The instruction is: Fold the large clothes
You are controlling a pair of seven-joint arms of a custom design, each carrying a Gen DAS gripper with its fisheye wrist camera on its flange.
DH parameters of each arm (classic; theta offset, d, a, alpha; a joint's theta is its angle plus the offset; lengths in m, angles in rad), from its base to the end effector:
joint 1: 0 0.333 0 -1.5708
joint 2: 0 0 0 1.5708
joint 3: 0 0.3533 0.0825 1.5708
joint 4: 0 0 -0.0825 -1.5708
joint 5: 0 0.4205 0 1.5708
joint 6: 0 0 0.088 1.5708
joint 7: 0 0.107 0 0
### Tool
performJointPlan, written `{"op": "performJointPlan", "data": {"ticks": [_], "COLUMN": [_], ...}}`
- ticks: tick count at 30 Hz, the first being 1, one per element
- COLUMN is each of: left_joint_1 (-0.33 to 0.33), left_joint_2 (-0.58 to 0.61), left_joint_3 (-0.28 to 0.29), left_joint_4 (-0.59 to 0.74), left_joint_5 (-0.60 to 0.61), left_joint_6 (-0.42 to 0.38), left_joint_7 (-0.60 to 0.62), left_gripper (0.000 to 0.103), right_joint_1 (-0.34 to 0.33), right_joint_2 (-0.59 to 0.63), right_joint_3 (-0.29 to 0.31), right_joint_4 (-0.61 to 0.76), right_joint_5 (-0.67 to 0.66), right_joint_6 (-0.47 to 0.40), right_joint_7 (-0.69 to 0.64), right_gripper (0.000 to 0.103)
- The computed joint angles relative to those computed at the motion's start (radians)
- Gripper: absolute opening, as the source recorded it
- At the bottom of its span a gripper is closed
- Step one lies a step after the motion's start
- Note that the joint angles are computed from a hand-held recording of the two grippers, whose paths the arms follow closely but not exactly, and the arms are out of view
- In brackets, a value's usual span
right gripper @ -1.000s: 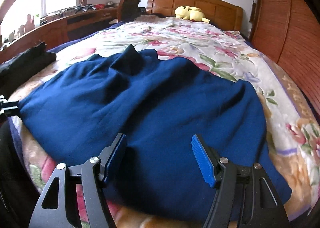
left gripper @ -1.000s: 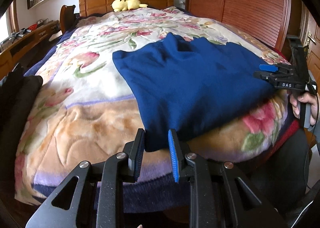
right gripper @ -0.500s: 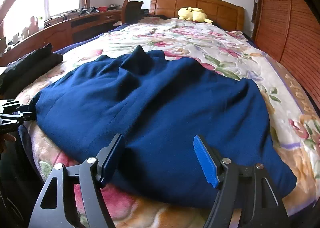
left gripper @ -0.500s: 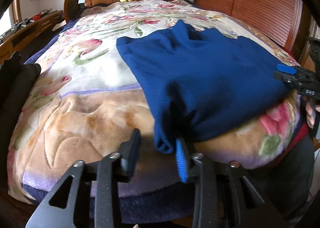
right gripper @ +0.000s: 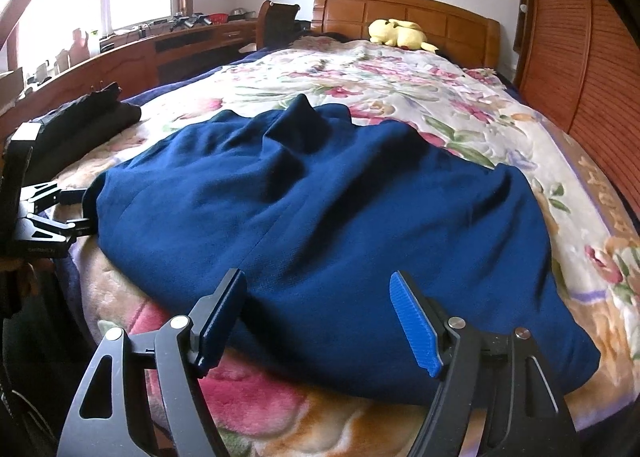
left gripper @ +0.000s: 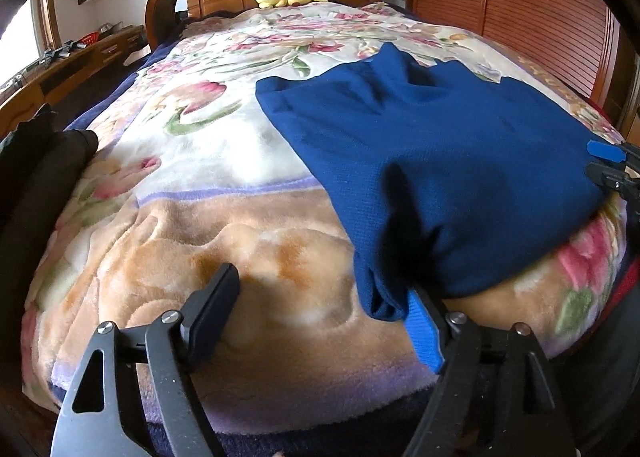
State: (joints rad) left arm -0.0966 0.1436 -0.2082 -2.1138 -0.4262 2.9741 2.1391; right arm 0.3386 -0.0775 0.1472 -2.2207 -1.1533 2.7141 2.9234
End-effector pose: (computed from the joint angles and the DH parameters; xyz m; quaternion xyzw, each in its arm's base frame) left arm 0.6224 -0.1611 0.4415 -0.4894 0.7934 -0.3027 0.1984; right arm 0.4913 0.2979 0.4720 -0.6651 0.6107 -0.3267 0.2794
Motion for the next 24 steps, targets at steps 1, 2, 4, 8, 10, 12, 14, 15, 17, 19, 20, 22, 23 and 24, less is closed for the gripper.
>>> {"op": "performJointPlan", "data": {"ticks": [1,2,4,8,10,12,14,15,17,19,20,22,23,24], "left_joint_1": [0.005,0.009,0.03,0.048,0.042,0.036,0.028,0.024,0.011,0.002,-0.004,-0.023,-0.035,-0.044], "left_joint_2": [0.001,-0.001,-0.01,-0.033,-0.039,-0.041,-0.038,-0.037,-0.043,-0.055,-0.063,-0.067,-0.066,-0.064], "left_joint_3": [-0.005,-0.009,-0.028,-0.05,-0.046,-0.04,-0.031,-0.027,-0.025,-0.028,-0.032,-0.035,-0.037,-0.039], "left_joint_4": [0.003,0.003,0.005,0.004,0.011,0.024,0.042,0.051,0.059,0.075,0.088,0.128,0.148,0.164], "left_joint_5": [-0.014,-0.026,-0.097,-0.268,-0.326,-0.379,-0.406,-0.409,-0.427,-0.468,-0.497,-0.504,-0.496,-0.492], "left_joint_6": [-0.003,-0.008,-0.026,-0.055,-0.086,-0.128,-0.179,-0.2,-0.189,-0.174,-0.167,-0.166,-0.162,-0.159], "left_joint_7": [0.011,0.019,0.072,0.213,0.263,0.311,0.339,0.343,0.361,0.399,0.43,0.456,0.461,0.469], "left_gripper": [0.079,0.079,0.079,0.071,0.061,0.042,0.022,0.015,0.01,0.009,0.009,0.009,0.008,0.008], "right_joint_1": [0.0,0.0,0.001,0.005,0.011,0.018,0.025,0.025,0.024,0.023,0.022,0.02,0.018,0.014], "right_joint_2": [0.002,0.009,0.021,0.041,0.047,0.052,0.054,0.054,0.05,0.045,0.043,0.034,0.024,0.013], "right_joint_3": [-0.001,-0.001,-0.002,-0.005,-0.007,-0.009,-0.01,-0.013,-0.019,-0.022,-0.021,-0.023,-0.024,-0.025], "right_joint_4": [-0.002,-0.001,0.003,0.005,0.005,0.008,0.007,0.007,-0.001,-0.008,-0.009,-0.016,-0.023,-0.031], "right_joint_5": [0.001,0.001,-0.012,-0.128,-0.19,-0.233,-0.254,-0.262,-0.276,-0.281,-0.276,-0.251,-0.236,-0.219], "right_joint_6": [-0.001,-0.005,-0.011,-0.018,-0.026,-0.041,-0.05,-0.045,-0.029,-0.02,-0.018,-0.009,-0.002,0.007], "right_joint_7": [0.0,0.0,0.012,0.133,0.203,0.253,0.27,0.277,0.292,0.297,0.294,0.271,0.26,0.249], "right_gripper": [0.077,0.078,0.079,0.081,0.081,0.082,0.082,0.083,0.083,0.083,0.083,0.083,0.083,0.083]}}
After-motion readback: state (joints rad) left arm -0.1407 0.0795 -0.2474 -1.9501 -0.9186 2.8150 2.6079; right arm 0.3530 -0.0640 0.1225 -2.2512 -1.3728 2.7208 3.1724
